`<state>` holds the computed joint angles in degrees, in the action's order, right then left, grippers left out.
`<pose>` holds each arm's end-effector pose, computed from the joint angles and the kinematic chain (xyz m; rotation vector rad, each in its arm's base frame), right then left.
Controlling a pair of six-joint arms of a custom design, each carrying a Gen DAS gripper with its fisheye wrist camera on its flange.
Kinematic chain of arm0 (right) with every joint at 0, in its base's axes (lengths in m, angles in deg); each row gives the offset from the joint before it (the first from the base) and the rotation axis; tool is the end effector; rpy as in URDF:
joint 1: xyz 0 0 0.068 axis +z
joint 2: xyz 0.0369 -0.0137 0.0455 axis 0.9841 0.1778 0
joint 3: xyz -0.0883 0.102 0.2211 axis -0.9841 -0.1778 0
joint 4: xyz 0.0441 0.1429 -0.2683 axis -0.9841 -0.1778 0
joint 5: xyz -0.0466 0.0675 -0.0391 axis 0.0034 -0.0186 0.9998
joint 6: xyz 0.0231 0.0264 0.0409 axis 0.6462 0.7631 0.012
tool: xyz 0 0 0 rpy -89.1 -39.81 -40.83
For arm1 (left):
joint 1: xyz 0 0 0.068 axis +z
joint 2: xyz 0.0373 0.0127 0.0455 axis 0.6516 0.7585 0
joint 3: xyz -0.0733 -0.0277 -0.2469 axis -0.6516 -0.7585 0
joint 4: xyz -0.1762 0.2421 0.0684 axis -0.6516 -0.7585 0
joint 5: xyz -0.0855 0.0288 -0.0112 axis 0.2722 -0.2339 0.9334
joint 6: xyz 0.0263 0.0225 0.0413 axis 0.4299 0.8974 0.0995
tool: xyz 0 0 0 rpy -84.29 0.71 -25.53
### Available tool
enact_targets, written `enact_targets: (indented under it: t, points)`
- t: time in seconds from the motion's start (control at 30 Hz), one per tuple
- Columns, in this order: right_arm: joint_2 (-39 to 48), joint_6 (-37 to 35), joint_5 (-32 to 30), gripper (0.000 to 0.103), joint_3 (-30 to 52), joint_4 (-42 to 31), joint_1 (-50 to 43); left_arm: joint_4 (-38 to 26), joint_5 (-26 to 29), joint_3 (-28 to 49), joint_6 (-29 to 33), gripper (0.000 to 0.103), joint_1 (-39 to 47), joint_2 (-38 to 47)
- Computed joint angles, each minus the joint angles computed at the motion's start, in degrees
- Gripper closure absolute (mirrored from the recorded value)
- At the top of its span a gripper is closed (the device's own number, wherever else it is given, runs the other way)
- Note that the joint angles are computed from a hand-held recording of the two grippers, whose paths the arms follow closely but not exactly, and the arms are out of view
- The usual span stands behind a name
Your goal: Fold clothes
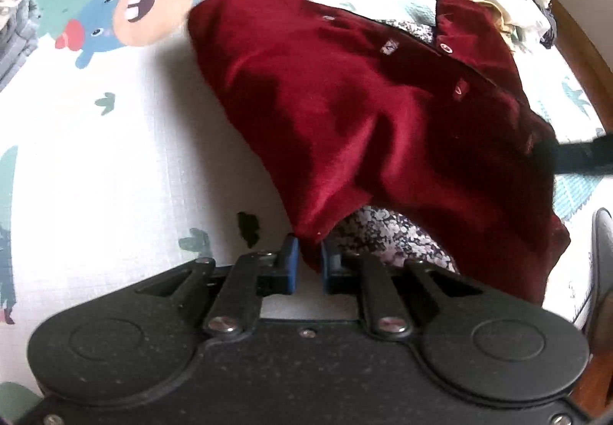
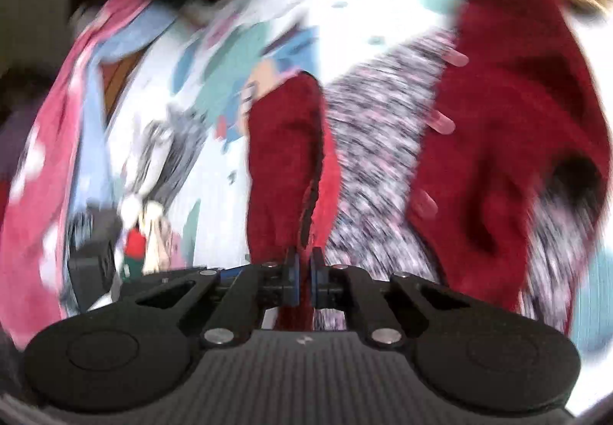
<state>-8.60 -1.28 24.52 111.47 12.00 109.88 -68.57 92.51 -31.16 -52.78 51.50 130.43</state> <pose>0.2001 0.1342 0.2543 0.1877 2.6522 1.0984 0.1880 0.0245 0.2273 0.2361 2.7189 -0.3218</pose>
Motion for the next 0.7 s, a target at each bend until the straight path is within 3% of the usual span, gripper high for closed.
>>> enact_targets:
  t: [0.1,0.2,0.27,0.37,0.43,0.5,0.57,0.6,0.67,0.7]
  points:
    - [-7.5,7.7,5.2,0.093,-5.9,-6.8,3.9,-2.3,-0.2,-0.2,3.0,0.093,0.5,0.3]
    - [-13.4,10.1,9.5,0.086,-11.4,-8.0,8.0,-5.0,-0.5,0.5,7.3,0.088,0.9,0.7]
    - [-18.0,14.2,10.4,0.067,-14.1,-8.1,9.4,-7.3,-0.4,2.6,10.4,0.085,2.6,0.8]
    - [-21.0,16.1,11.4,0.056,-15.8,-6.7,10.3,-10.2,-0.5,9.3,13.8,0.085,4.7,2.9]
    - [-19.3,13.5,12.8,0.056,-15.0,-5.8,10.7,-11.4,-2.1,15.5,16.5,0.081,4.0,6.0]
    - [-17.9,12.5,13.1,0.056,-14.8,-4.5,10.7,-11.4,-5.6,21.8,19.0,0.059,0.5,10.5]
    - [-15.6,11.2,13.6,0.057,-14.0,-3.4,11.2,-10.8,-9.1,27.8,21.0,0.058,-3.3,15.3]
    - [-14.6,10.4,14.9,0.061,-13.4,-3.5,12.1,-10.2,-10.5,30.4,21.0,0.058,-5.3,18.0]
    - [-13.3,10.4,17.1,0.083,-12.9,-4.1,13.8,-6.9,-12.0,32.8,20.9,0.058,-8.5,22.0]
    - [-13.5,11.5,17.3,0.084,-13.4,-4.1,14.2,-4.1,-12.6,33.1,21.2,0.058,-9.8,23.9]
